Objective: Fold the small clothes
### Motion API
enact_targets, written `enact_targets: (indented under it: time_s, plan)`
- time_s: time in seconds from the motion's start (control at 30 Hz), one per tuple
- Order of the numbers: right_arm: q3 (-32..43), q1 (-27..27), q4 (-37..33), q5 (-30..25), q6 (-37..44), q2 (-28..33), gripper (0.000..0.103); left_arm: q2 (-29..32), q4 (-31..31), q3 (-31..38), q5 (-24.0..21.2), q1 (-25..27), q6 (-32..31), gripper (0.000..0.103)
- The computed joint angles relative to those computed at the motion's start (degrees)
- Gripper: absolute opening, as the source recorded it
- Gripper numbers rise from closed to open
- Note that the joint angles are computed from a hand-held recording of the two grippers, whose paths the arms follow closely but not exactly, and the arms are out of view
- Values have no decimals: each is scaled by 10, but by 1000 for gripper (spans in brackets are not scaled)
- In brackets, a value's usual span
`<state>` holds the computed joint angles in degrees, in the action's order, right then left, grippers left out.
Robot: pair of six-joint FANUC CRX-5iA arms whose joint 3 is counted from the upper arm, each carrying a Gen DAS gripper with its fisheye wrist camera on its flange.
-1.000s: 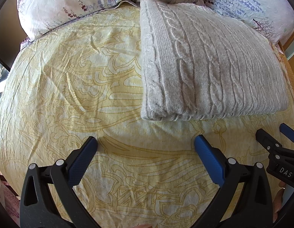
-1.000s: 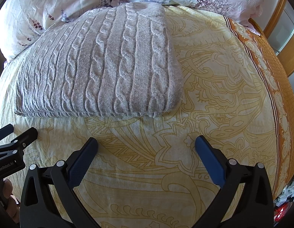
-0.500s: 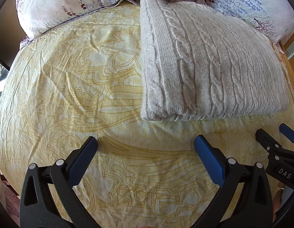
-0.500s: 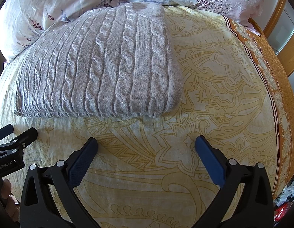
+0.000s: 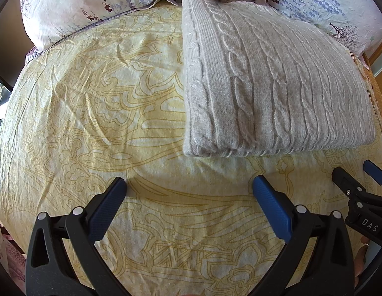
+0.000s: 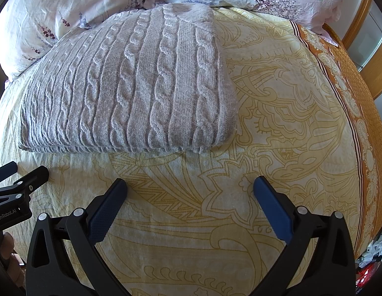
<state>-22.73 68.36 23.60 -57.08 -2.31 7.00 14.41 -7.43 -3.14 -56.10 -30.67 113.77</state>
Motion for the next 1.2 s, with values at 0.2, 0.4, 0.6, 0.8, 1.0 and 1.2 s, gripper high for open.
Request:
enact_targets:
  time_s: [0.2,0.4,0.6,0.8,1.0,1.2]
  plan:
    - [0,0,0,0,-1,0,102,0,0,0,-1,0,0,101]
    - [0,0,0,0,-1,0,102,0,1,0,-1,0,-1,101]
    - [0,0,0,0,-1,0,102,1,1,2,-1,1,-2,101]
    - [0,0,0,0,-1,0,102,3,2,3,-2,2,-5,101]
    - [1,1,1,-1,-3,0,102,4,4,4,-3,3,-9,101]
    - [0,0,1,-1,-2,0,102,4,5,4,-5,3,-14,101]
